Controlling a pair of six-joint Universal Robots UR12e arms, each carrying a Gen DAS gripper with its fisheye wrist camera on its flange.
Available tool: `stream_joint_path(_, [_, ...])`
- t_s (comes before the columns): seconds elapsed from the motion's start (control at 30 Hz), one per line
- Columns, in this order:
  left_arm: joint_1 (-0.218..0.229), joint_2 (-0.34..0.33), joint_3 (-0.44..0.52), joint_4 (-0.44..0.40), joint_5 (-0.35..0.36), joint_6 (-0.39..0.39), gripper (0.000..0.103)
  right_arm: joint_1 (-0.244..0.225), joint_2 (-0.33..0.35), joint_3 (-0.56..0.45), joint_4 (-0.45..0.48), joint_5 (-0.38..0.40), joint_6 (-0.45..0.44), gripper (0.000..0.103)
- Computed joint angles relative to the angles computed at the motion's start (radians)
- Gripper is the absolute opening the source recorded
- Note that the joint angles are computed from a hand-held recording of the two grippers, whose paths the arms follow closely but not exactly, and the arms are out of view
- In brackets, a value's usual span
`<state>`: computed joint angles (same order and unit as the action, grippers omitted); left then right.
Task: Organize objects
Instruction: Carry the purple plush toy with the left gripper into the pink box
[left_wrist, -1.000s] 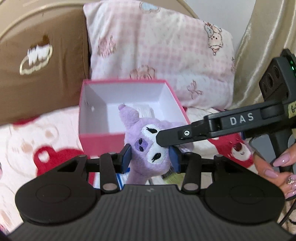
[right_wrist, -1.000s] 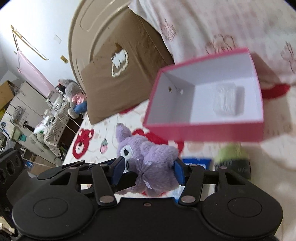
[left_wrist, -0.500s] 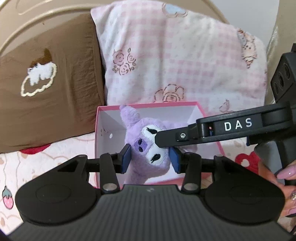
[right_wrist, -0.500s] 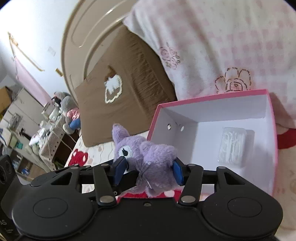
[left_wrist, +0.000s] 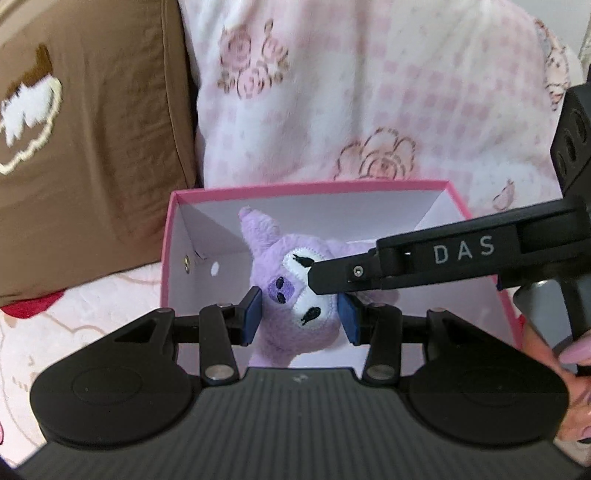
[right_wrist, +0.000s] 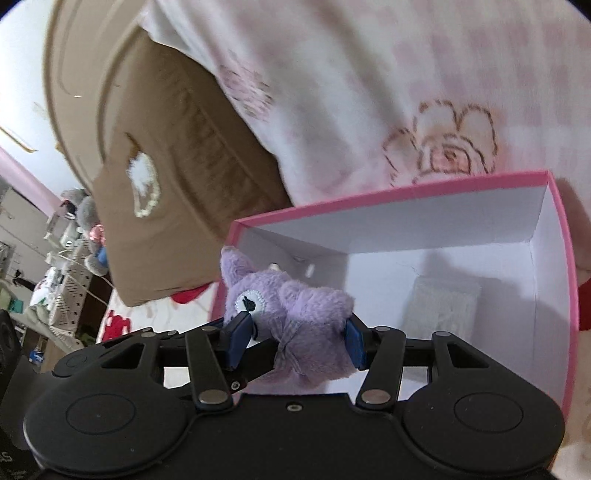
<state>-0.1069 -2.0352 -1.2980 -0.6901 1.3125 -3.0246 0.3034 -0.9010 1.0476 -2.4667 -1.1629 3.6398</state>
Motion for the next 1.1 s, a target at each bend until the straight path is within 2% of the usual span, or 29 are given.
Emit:
stream_joint_path(0.2, [-0.003,-0.036,0.022,-0.012,0.008,-0.03,0.042,0.005,0.037,-0.051,0.071,-0.048,-0.028,0.058])
stream_joint_path(0.33, [-0.003,-0.046,0.018,0.014,0.018,-0.007,0.042,0.01,0.061,-0.093,0.114,-0.077,-0.057,0.058])
stream_joint_path(0.5, [0.003,-0.055,0.029,0.011,0.021,-0.001,0.042,0.011,0.081,-0.125,0.139,-0.073,-0.07,0.058])
stream_joint_path(0.63, [-0.001,-0.079,0.067,-0.033,0.035,-0.009,0.042,0.013,0.098,-0.156,0.17,-0.086,-0.084,0.058])
stream_joint_path(0.73, [-0.009,-0.098,0.105,-0.113,0.064,-0.016,0.041,0.016,0.114,-0.182,0.202,-0.106,-0.092,0.058])
stream_joint_path(0.83, [-0.013,-0.106,0.109,-0.124,0.067,-0.006,0.041,0.018,0.124,-0.196,0.242,-0.117,-0.103,0.057])
stream_joint_path(1.0, [-0.02,-0.125,0.143,-0.179,0.083,-0.032,0.04,0.011,0.124,-0.186,0.244,-0.114,-0.104,0.057])
stream_joint_path(1.1, [-0.031,-0.126,0.137,-0.157,0.13,-0.029,0.04,0.013,0.118,-0.179,0.248,-0.146,-0.123,0.057])
